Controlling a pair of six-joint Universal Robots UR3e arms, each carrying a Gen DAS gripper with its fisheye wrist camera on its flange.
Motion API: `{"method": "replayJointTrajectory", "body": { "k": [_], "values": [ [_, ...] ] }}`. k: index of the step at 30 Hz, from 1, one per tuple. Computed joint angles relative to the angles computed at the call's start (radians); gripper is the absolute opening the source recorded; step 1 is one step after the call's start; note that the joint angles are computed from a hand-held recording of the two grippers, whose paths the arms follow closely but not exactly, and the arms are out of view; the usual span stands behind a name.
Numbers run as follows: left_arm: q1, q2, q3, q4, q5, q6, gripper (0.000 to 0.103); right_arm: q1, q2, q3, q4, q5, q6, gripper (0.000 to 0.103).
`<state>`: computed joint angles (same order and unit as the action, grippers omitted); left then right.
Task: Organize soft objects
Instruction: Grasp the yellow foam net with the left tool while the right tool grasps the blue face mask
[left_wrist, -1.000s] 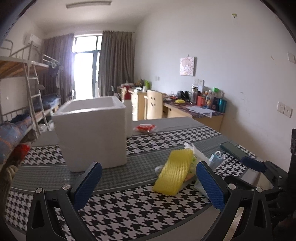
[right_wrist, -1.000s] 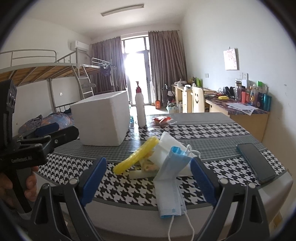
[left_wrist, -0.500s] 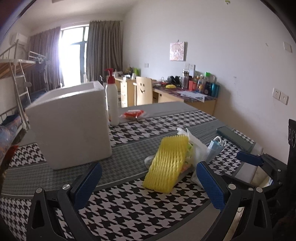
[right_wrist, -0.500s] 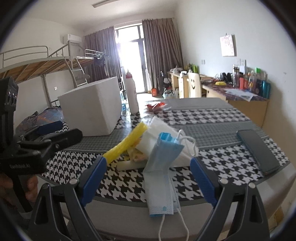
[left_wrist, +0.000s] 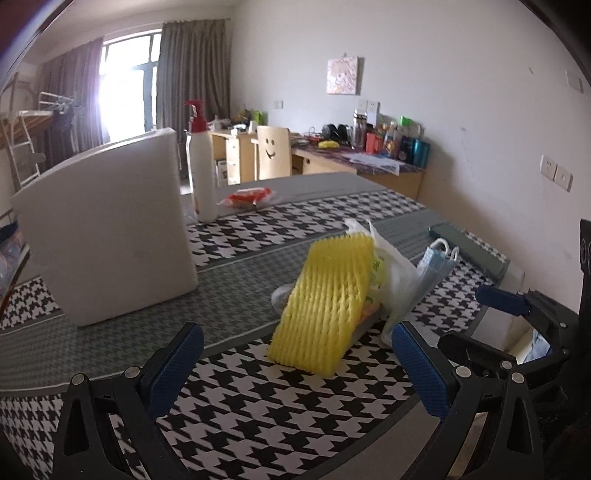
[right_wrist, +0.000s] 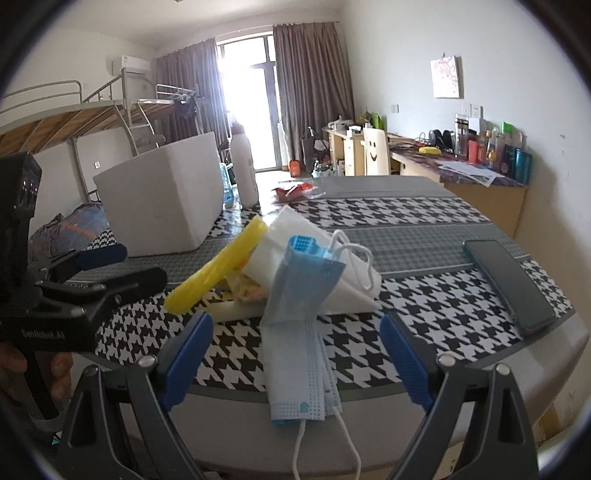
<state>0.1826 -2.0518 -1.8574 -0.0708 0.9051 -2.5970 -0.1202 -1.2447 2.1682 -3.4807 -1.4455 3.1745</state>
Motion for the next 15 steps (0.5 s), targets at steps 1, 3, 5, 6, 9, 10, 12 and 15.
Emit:
{"method": "replayJointTrajectory", "body": {
  "k": [1, 3, 5, 6, 9, 10, 12, 15],
  "values": [
    [-0.009, -0.011, 0.012, 0.001, 0.010, -0.001, 0.102, -0.001, 0.005, -0.002, 0.000, 0.003, -0.001, 0.094],
    [-0.022, -0.025, 0.029, 0.001, 0.029, -0.008, 0.102, -0.005, 0.012, -0.002, 0.003, 0.009, -0.001, 0.094],
    [-0.033, -0.038, 0.051, -0.006, 0.039, -0.009, 0.097, -0.013, 0.017, -0.002, 0.005, 0.015, 0.001, 0.094],
    [-0.041, -0.050, 0.069, -0.012, 0.045, -0.009, 0.091, -0.019, 0.018, 0.002, 0.004, 0.021, 0.001, 0.094],
    [-0.061, -0.075, 0.115, -0.055, 0.065, 0.000, 0.086, -0.026, 0.020, 0.006, 0.008, 0.024, 0.003, 0.094],
    [-0.066, -0.082, 0.126, -0.067, 0.067, 0.011, 0.084, -0.030, 0.022, 0.007, 0.010, 0.031, 0.003, 0.094],
    [-0.077, -0.093, 0.143, -0.080, 0.077, 0.023, 0.074, -0.037, 0.029, 0.003, 0.015, 0.041, 0.001, 0.094],
    [-0.095, -0.114, 0.172, -0.087, 0.103, 0.025, 0.058, -0.040, 0.040, -0.005, 0.021, 0.050, -0.002, 0.094]
  ]
}}
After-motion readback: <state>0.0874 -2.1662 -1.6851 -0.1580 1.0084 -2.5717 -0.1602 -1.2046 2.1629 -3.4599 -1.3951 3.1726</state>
